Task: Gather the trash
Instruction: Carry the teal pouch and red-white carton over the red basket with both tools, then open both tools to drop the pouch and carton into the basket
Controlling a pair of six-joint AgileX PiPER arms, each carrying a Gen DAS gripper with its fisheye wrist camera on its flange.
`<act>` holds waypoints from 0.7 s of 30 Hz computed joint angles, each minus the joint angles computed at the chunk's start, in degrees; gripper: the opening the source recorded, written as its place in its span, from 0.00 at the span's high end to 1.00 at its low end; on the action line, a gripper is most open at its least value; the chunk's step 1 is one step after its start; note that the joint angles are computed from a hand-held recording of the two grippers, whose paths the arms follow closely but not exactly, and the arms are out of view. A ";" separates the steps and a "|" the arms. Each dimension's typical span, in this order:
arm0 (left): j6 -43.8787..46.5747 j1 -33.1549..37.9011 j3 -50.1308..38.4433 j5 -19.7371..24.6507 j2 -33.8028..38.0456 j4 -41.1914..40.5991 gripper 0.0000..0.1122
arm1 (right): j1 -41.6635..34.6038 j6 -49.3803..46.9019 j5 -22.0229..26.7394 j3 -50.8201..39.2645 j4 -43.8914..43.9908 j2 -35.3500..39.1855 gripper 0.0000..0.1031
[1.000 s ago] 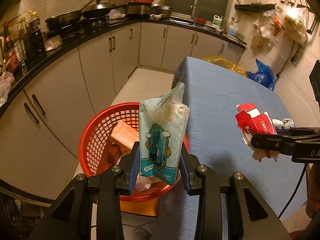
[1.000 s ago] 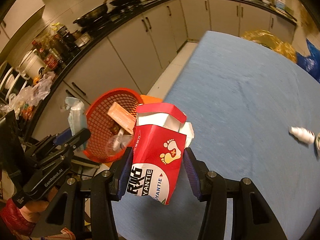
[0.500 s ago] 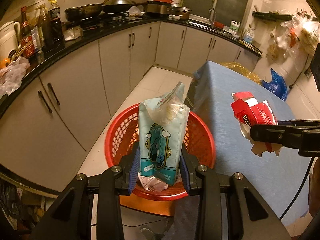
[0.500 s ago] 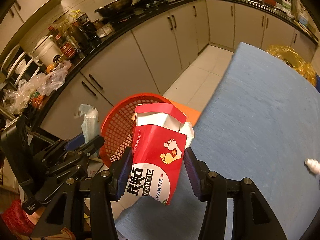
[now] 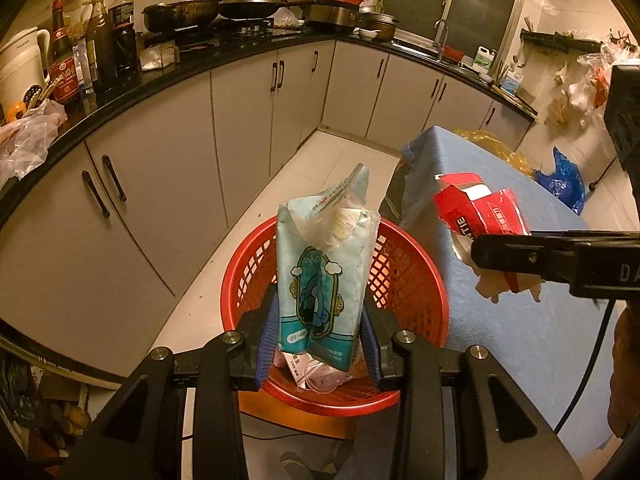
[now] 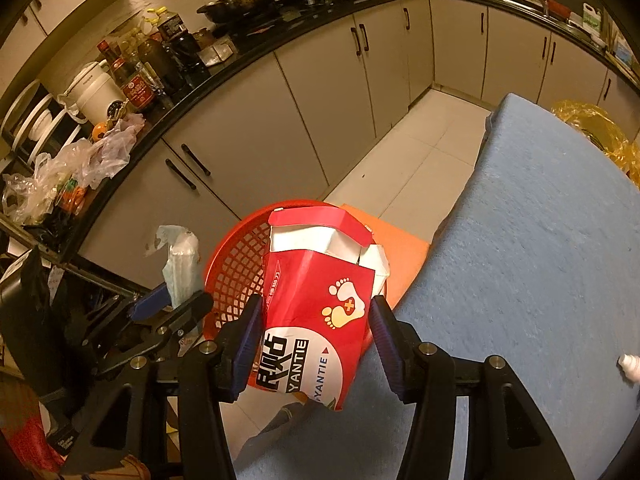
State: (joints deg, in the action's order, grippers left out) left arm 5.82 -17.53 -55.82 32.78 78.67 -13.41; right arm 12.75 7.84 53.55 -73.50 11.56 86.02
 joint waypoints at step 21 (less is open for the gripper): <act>-4.74 -1.68 -1.15 -0.37 0.76 1.15 0.51 | -5.55 -4.05 0.11 4.01 6.40 -4.93 0.35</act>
